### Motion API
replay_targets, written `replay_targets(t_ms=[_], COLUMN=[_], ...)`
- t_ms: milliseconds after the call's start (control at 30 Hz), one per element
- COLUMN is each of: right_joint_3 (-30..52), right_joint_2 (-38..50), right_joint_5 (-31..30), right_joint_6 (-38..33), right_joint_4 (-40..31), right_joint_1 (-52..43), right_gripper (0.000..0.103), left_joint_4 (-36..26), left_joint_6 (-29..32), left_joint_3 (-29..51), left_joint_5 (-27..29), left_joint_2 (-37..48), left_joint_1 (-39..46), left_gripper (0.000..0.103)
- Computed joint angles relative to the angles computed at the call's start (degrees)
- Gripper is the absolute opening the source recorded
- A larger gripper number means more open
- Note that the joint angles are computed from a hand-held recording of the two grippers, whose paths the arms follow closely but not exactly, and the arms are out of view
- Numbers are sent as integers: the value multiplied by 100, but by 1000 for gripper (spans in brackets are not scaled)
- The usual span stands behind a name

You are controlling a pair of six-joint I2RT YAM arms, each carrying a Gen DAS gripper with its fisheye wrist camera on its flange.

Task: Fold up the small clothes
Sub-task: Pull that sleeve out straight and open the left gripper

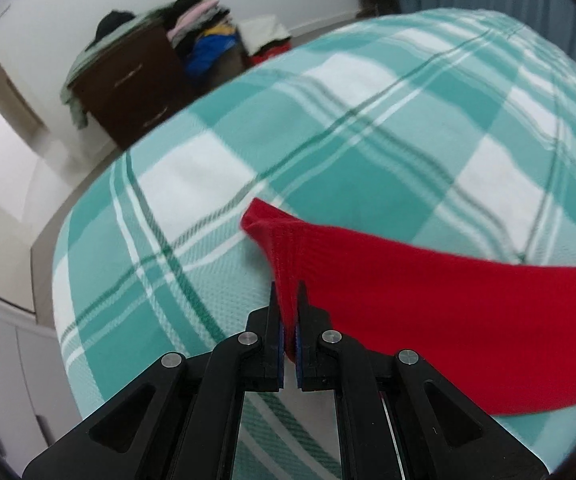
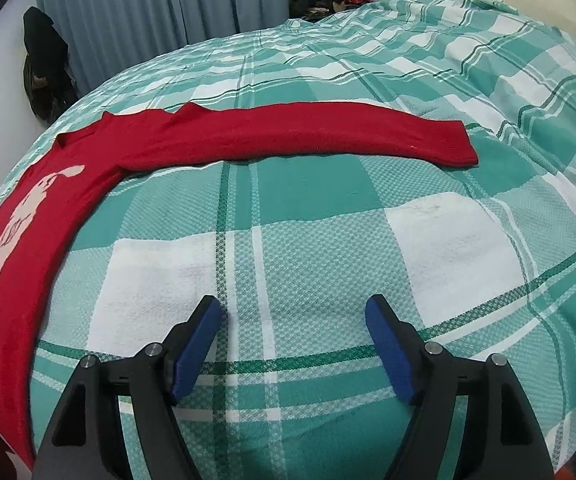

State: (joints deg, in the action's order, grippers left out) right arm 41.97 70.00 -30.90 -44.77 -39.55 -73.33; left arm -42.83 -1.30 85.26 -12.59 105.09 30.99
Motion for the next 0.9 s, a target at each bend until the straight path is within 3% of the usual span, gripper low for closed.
replay_targets(t_ms=[300,367,400,433,533,733,833,900], right_joint_3=[-14,-11,-7,2,-89,-94,59,159], right_joint_2=[75,89,94,121,49,-541,-1283,-1713], right_joint_5=[-32,-32,-56,-80,-15,349,-441,-967], right_joint_6=[-1,11,-6,-13,5,112,-604,-1432], right_joint_4=[92,105,75,61,130,-233,-1504,-2526], right_joint_1=[13,20,12,24,141,241,-373,-796], right_gripper=[77,79,84,90,101,101,102,102], left_joint_4=[-195,-257,-297,-292,-44,-848,-1380,-1632], left_joint_6=[90,239,268,292,448,950,989,658], left_joint_3=[247,154,126,38,-615,-1993,-2548,-2945], left_joint_5=[-563,-528,-533,-499,111,1603,1905,1738], left_joint_2=[313,147,67,-87,-937,-3219,-4347,-5094], left_joint_1=[-267,-257,-236,-201,-2,-136,-801,-1700], left_gripper=[6,29,62,85,88,88,89,89])
